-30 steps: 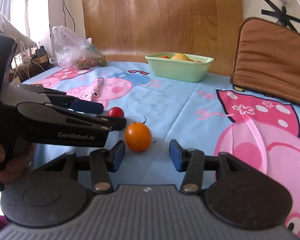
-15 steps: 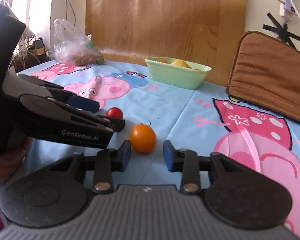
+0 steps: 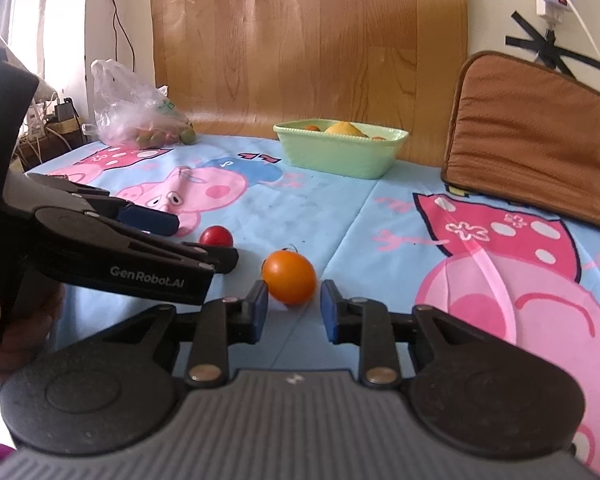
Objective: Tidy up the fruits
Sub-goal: 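Position the open left gripper around the red cherry tomato while the right gripper aligns on the orange one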
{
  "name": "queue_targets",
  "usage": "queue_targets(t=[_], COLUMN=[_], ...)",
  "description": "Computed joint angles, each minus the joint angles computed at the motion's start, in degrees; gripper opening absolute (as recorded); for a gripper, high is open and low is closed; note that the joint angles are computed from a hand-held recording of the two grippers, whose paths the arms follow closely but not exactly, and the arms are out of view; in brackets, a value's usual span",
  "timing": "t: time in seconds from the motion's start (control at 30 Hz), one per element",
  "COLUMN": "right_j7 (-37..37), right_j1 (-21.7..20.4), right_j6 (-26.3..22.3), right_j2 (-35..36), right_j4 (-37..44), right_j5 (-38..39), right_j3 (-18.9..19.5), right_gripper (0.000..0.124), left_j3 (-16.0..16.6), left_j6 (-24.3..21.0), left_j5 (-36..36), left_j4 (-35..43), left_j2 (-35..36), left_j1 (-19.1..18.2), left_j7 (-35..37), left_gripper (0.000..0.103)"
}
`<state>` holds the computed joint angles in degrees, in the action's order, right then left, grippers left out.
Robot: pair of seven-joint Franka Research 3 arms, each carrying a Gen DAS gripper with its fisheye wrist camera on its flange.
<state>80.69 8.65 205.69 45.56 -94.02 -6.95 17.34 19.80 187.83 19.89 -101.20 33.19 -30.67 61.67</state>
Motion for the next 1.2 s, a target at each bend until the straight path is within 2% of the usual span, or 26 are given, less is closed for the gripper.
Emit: queue_targets(t=[0.17,0.33,0.47,0.53,0.67,0.8,1.03,1.1,1.2], right_j7=[1.1,1.3,1.3,1.2,1.0,-0.8,-3.4,-3.7,-4.1], right_j1=[-2.7,-3.4,-2.1,-0.7,0.3,2.0,3.3,3.5,3.8], right_j6=[-2.1,-2.2,-1.6,-1.1,-0.6,-0.9,-2.1,-2.4,-2.5], right_j2=[0.4,0.6,0.3,0.1,-0.2,-0.5,-0.4,-0.1,0.0], right_j4=[0.3,0.4,0.3,0.3,0.1,0.2,1.0,1.6,1.9], right_j5=[-2.7,-3.1,-1.5,0.5,1.5,2.4,4.6,5.3,6.3], right_j3=[3.0,3.7,2.3,0.8,-0.2,-1.9,-2.7,-2.6,-2.6], right_gripper=[0.033,0.033,0.035,0.041,0.042,0.042,0.042,0.042,0.042], left_j3=[-1.0,-2.2,-3.0,-2.3,-1.1,-2.1,-6.7,-7.0,-11.9], left_j6=[0.0,0.1,0.4,0.6,1.0,2.4,5.9,6.6,6.1], left_j5=[0.0,0.1,-0.1,-0.3,-0.7,-1.9,-4.6,-5.9,-5.9], left_j4=[0.0,-0.1,-0.2,-0.4,-0.6,-1.2,-2.7,-3.0,-2.7], left_j2=[-0.1,-0.3,-0.5,-0.5,-0.4,-0.6,-1.3,-1.3,-1.5], left_j1=[0.9,2.0,2.6,2.0,0.7,1.7,5.6,5.7,9.9], left_j7=[0.4,0.7,1.1,1.2,1.8,2.5,6.6,8.0,9.6], left_gripper=[0.073,0.074,0.074,0.074,0.074,0.074,0.074,0.073,0.073])
